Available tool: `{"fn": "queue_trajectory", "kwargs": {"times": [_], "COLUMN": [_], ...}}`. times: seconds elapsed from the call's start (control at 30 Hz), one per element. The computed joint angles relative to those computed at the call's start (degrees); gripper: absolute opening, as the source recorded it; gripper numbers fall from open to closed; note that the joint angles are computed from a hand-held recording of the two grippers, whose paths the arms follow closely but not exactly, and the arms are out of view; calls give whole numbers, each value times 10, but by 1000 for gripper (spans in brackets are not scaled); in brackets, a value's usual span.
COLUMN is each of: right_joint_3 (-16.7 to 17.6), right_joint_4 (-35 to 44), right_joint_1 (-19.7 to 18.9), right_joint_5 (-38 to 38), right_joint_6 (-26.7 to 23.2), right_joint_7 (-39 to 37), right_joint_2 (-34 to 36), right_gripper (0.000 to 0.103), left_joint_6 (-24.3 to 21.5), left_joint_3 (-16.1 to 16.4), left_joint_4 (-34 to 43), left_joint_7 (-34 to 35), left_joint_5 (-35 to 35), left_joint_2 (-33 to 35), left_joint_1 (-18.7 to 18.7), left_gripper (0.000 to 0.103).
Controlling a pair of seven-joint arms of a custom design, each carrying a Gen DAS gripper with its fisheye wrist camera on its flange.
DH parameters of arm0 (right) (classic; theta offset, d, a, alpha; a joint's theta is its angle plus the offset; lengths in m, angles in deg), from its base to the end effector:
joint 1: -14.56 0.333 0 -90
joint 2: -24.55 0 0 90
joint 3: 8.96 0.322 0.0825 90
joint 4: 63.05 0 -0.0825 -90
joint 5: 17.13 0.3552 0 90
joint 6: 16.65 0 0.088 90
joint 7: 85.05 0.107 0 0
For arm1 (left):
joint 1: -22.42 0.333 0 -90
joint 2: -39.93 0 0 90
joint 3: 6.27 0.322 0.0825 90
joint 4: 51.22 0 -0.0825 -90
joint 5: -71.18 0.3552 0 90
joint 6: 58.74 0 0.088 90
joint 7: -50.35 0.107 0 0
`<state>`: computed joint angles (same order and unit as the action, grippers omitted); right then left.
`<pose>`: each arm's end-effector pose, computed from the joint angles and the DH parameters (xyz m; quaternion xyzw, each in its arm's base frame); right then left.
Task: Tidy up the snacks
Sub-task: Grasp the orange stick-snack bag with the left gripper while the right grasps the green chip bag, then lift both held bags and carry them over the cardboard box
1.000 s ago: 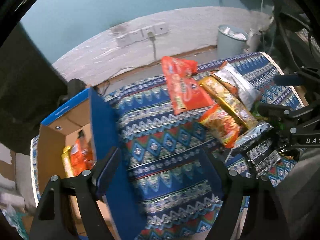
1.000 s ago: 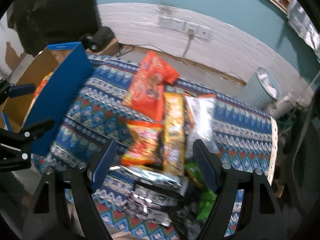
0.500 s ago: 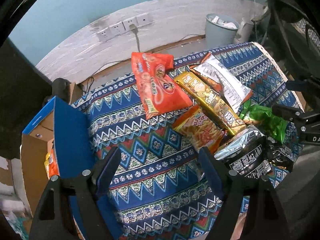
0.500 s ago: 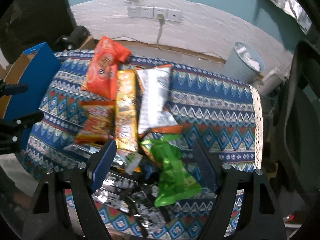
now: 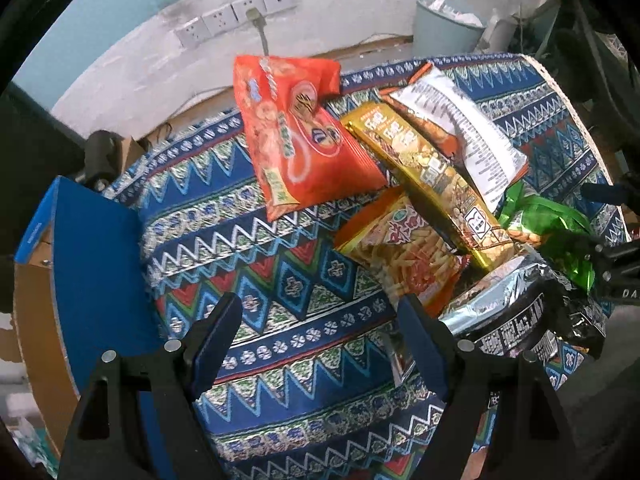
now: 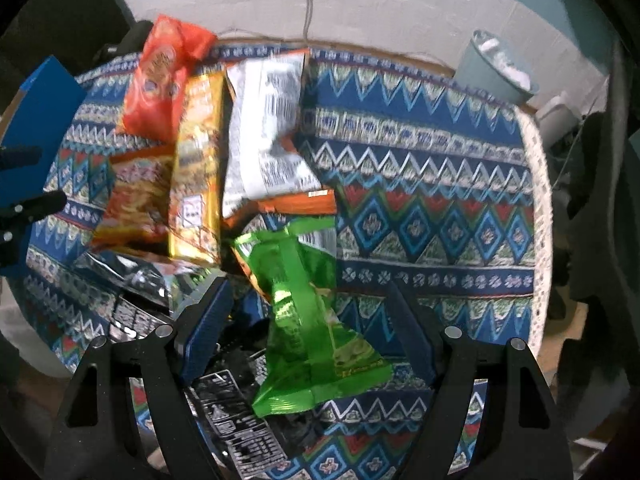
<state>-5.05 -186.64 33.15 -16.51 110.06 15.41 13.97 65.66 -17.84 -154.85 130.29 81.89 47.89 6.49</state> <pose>0.4538 0.1903 0.5184 -0.7702 0.6265 -0.0583 0.1039 0.5349 -0.2637 0.5037 -0.5528 0.8227 -0.0709 0.1117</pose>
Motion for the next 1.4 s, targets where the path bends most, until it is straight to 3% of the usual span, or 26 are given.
{"fn": "queue_trajectory", "kwargs": {"times": [0.3,0.37,0.43,0.53,0.8,0.97,1.2,1.27,1.4], "right_joint_3": [-1,-1,-7,-3,1,-1,-6,-6,-4], "right_joint_4": [-10,-7,-5,-11,-16,-23,-37,-26,-22], "right_joint_1": [-2,-4,-5,-7,-10,-10,-10,-11,-10], "right_joint_5": [4,6,36,33,9,5,7,7,7], "right_joint_6": [-3,-9,-18,-8,4,17,26,20,17], "right_joint_7": [-21,-17,-29,-25,18,31,38,36,36], "right_joint_2": [22,29,36,37,29,21,2,13,24], "right_gripper": [77,72,54,49,48,48,48,48,49], "left_joint_6": [-15,-8,-4,-1,11,2,23,32,45], "left_joint_3": [3,5,4,6,9,18,18,16,16], "left_joint_4": [38,42,48,58,110,142,125,102,73], "left_joint_7": [-9,-20,-27,-37,-79,-92,-83,-74,-58], "left_joint_5": [-45,-51,-71,-92,-109,-80,-51,-51,-38], "left_joint_2": [49,56,65,76,126,160,168,156,140], "left_joint_1": [-4,-5,-3,-2,-12,-31,-49,-48,-49], "left_gripper": [82,82,82,82,82,82,83,80,59]}}
